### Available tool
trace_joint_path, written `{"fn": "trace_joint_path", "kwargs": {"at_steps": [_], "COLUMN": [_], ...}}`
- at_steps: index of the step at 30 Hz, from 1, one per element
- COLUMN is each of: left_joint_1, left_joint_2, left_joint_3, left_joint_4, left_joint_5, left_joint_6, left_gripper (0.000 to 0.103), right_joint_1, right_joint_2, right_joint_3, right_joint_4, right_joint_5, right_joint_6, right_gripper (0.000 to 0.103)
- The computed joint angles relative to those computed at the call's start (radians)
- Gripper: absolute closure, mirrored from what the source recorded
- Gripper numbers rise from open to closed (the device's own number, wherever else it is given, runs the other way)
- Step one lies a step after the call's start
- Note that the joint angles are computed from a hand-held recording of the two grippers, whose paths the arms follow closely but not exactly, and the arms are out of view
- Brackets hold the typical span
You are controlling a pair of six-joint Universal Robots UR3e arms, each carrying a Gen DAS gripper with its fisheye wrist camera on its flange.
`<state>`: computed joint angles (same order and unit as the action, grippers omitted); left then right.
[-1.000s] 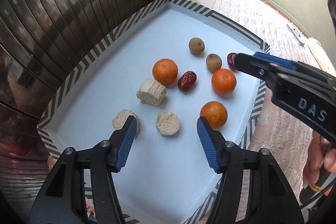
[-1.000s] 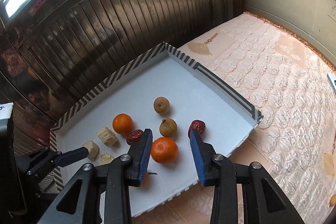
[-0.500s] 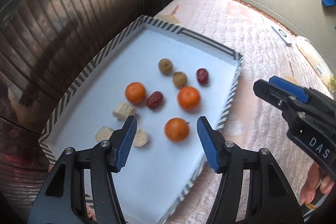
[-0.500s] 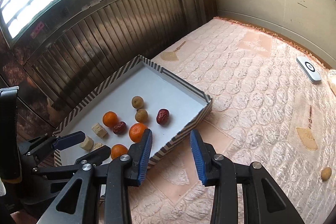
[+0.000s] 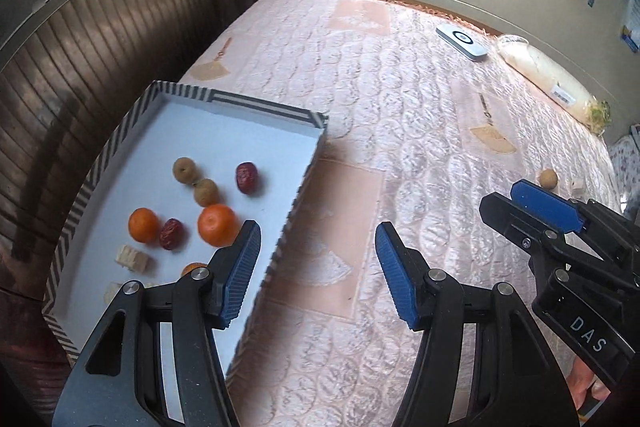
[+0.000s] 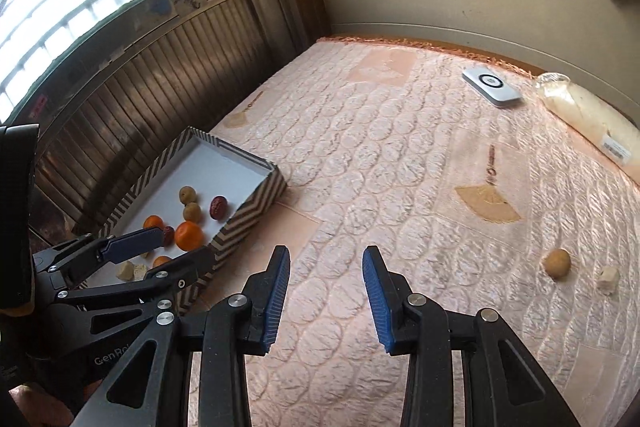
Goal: Organize fruits
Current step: 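Withdraw both tools from the tray toward the last foods on the bedspread, then grasp a pale food cube with the right gripper while the left grasps a tan round fruit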
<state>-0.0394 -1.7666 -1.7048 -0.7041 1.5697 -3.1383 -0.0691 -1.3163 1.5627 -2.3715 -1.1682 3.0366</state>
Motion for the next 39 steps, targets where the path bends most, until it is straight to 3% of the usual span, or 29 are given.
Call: {"fn": "trace_joint_path", "kwargs": {"at_steps": [18,39], "left_joint_1": [-0.232,-0.373], "left_joint_2": [-0.277,-0.620], "left_joint_3": [0.350,0.869], "left_joint_4": [-0.096,-0.308], "left_joint_5": [0.017,-0.021], "left_joint_6": [-0.039,-0.048], "left_gripper": [0.043,0.043], "right_joint_1": [-0.306,-0.591], "right_joint_2": [-0.212,-0.254], "right_joint_3": [0.286,0.410], "right_joint_4": [-0.003,0.014], "right_joint_5": [0.024,0.053], "right_joint_6": [-0.074,-0.189], "right_gripper": [0.067,0.067]}}
